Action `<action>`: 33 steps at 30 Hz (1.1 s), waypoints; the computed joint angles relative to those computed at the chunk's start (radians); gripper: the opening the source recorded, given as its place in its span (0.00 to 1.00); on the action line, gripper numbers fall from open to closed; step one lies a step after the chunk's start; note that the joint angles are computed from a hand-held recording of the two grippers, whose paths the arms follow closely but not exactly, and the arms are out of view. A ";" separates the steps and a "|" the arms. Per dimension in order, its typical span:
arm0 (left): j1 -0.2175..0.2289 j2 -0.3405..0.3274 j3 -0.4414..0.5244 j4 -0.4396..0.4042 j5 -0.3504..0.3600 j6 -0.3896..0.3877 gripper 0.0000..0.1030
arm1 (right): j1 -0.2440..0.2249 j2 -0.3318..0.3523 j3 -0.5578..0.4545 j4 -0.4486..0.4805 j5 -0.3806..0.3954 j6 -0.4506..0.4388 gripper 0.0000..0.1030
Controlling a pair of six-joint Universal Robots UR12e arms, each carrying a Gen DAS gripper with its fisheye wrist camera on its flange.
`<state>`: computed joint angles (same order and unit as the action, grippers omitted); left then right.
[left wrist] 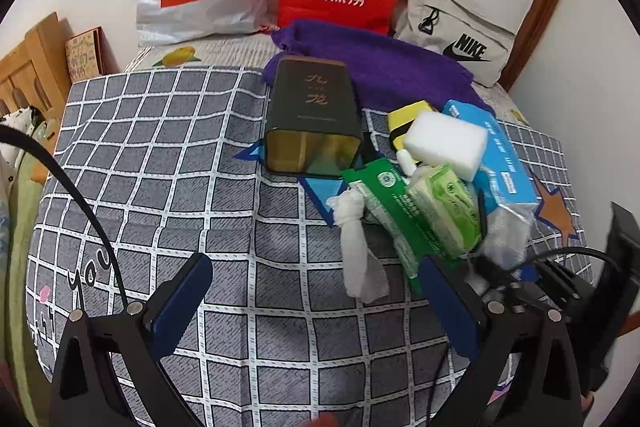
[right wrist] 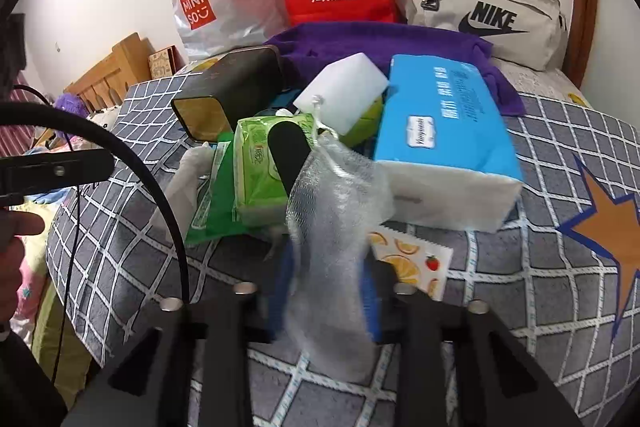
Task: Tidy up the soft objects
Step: 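Grasp the clear mesh bag with the right tool while the left tool approaches the white tissue, then grasp the white crumpled tissue with the left tool while the right tool holds the mesh bag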
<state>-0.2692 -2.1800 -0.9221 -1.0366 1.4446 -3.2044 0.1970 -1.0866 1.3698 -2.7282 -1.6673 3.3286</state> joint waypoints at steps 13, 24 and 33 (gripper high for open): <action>-0.017 -0.017 -0.001 0.032 0.009 0.088 1.00 | -0.020 -0.074 0.082 -0.077 -0.026 0.057 0.11; -0.031 -0.093 0.086 -0.018 0.110 0.079 0.99 | -0.046 -0.073 0.085 -0.098 0.048 0.081 0.11; -0.040 -0.137 0.126 -0.015 0.119 0.139 0.55 | -0.068 -0.079 0.084 -0.162 0.164 0.067 0.12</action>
